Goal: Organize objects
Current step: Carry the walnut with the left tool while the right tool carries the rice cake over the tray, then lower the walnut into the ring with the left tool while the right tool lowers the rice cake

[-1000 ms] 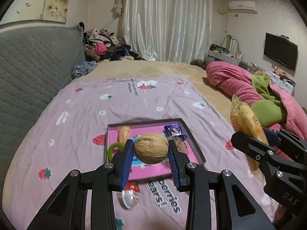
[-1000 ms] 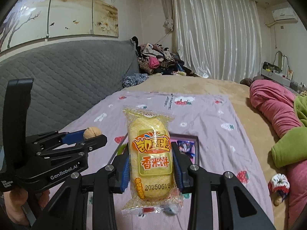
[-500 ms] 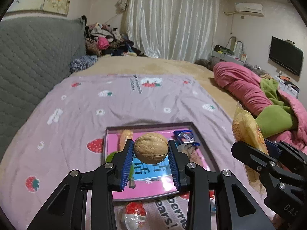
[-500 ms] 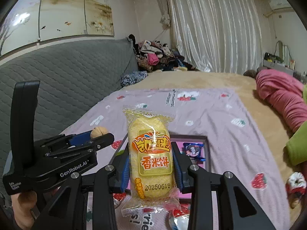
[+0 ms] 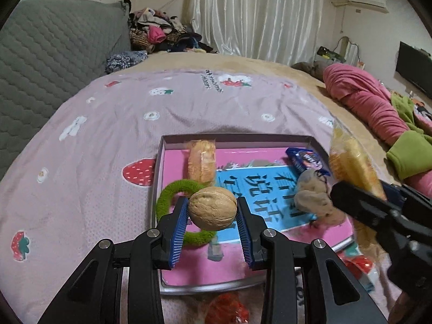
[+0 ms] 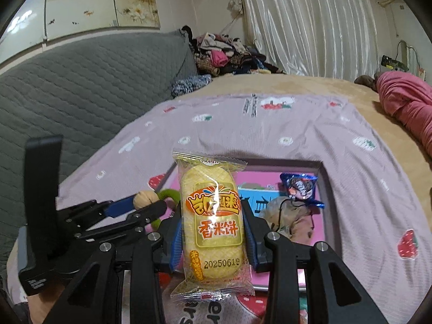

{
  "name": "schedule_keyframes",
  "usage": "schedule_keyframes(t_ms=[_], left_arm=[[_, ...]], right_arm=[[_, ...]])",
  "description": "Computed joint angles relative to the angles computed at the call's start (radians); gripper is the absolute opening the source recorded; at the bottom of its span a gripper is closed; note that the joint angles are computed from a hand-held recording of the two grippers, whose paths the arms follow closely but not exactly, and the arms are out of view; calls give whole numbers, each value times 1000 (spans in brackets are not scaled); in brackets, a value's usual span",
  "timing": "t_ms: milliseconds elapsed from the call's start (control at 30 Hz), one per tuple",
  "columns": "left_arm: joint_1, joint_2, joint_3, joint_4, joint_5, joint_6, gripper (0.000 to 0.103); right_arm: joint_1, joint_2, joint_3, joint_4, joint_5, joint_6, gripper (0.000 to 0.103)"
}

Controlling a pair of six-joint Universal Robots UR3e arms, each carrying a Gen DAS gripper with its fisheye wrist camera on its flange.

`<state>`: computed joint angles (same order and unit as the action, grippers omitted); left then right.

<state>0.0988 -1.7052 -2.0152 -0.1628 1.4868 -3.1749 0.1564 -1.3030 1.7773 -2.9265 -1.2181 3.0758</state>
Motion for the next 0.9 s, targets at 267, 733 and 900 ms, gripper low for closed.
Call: schedule_keyframes(t_ms=[267,733,900], left_arm=[[10,-72,6,29,0,15,37],[7,-104,13,19,13,26,37],[11,-116,20,6,13,25,37]], right_arm=[[32,125,-60,3,-60,-31,38],[67,194,-117,39,-111,-61,38],[84,222,-144,49,-129,-64,38]])
